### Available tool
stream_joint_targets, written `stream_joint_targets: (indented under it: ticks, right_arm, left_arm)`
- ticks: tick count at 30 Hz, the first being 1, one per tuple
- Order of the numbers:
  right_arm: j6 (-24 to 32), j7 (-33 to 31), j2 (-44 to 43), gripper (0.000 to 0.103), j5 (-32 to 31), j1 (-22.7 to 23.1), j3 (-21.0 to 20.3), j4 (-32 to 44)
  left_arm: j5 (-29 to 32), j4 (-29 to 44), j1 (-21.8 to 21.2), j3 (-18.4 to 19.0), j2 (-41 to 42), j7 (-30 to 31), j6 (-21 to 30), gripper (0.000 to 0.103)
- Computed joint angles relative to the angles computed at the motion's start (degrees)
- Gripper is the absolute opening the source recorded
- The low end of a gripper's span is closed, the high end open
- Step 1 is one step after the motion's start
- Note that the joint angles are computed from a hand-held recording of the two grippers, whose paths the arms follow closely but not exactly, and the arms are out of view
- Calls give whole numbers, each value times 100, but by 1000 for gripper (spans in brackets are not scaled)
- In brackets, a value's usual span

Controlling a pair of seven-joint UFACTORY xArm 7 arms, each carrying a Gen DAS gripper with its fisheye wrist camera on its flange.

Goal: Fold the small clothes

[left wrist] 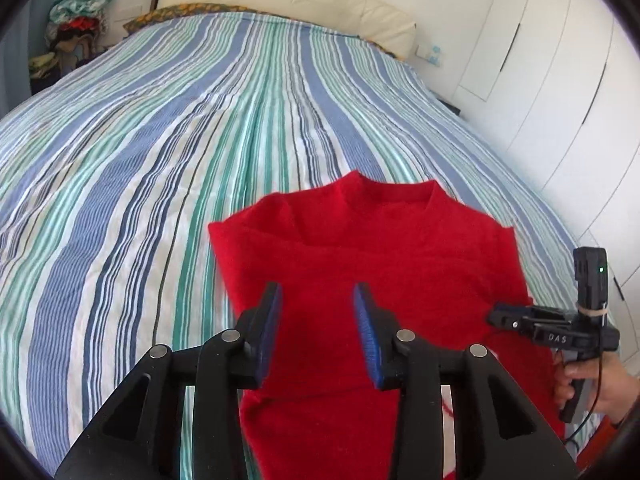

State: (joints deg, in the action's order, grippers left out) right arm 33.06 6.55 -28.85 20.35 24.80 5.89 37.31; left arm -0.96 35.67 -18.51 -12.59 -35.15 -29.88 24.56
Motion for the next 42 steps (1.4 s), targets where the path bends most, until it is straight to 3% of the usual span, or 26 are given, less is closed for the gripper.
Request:
stream_joint_targets:
  ticks: [3,4,5,7,9,10,11,13,18,21,24,27,30,35,42]
  right_arm:
    - [-17,227,-9,39,-215,-112,162,22]
    - [-49,283,-4,39,-239,-114,181,10]
    - [-64,300,-16,39,-242,-101,163,-5]
    - [-128,297,-4,39,-215,-64,119,-29]
    - [-155,319,-6,39,-280,-70,140,-49]
    - [-141,341,-2,39,-362,-95,175,-36]
    - [-170,416,67,39,-449,-121,253,8]
    - [-93,428,50,39,-534,-114,244,48]
    - [477,403,-663,39,-573,-43,152,56]
    - [1293,31,-1368,39,-515,248,51,-83]
    - [2479,-174,-2034,39,-373,530,107,-318]
    - [3578,-58,-3032,40,-355,700,442,-719]
    - [4486,374,-4132,41,-324,752,727,-929]
    - [5823,1365,-5507,44,33,451,710,-1045]
    - [6579,1830,-6322,45,142,-165,831,-708]
  left_arm:
    - [561,621,629,-299,967,-309,399,37]
    - [863,776,922,-436,1236,-671,676,31]
    - [951,742,1063,-397,1402,-887,719,17]
    - [709,451,937,26,1373,-987,304,6]
    - [540,456,822,173,1274,-996,407,6]
    - [600,464,806,135,1147,-1016,516,6]
    - [761,451,831,34,961,-1065,652,22]
    - [982,301,745,-99,449,-993,769,37]
    - [510,-422,-265,-107,-1098,-310,1121,46]
    - [-14,-793,-1006,-266,-1745,-118,1747,49]
    - [-377,-920,-1583,-661,-2108,-170,2758,49]
    - [-464,-921,-1888,-1235,-2642,-627,3628,48]
    - [-643,-789,-2135,-1431,-3052,-1024,4377,48]
    - [-715,-612,-2164,-1584,-3341,-1247,4941,49]
    - [-984,-546,-1891,-1627,-4322,-2077,5328,51]
